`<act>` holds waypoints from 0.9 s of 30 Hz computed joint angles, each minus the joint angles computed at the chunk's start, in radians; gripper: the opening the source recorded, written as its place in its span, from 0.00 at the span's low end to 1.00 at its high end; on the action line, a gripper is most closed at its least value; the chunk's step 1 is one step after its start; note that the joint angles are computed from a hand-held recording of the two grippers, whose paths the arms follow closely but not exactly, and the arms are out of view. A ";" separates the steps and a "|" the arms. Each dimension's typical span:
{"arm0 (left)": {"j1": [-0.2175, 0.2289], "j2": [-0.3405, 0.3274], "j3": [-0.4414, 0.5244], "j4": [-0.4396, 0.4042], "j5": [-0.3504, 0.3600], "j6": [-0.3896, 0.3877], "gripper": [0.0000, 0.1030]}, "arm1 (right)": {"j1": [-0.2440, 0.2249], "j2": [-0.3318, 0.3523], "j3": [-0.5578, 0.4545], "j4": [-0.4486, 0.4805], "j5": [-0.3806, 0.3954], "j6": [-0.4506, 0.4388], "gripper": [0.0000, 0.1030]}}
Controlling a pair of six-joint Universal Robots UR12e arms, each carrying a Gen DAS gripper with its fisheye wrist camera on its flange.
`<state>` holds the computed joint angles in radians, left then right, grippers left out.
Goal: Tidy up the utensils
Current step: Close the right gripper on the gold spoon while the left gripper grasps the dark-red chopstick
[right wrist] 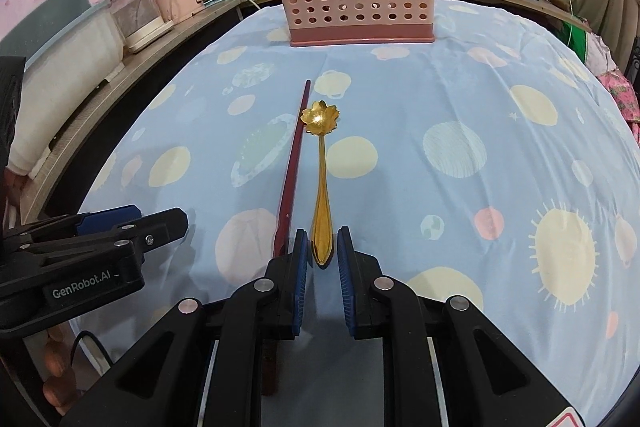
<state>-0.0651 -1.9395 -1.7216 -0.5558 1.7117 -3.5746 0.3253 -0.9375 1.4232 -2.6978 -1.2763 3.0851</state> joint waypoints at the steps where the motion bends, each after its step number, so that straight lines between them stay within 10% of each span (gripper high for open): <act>1: 0.000 0.000 -0.001 0.001 0.001 0.001 0.57 | 0.000 0.000 0.000 0.000 -0.001 -0.001 0.15; 27: -0.032 0.000 -0.002 0.026 -0.071 0.074 0.65 | -0.044 -0.059 0.107 -0.066 -0.057 0.064 0.09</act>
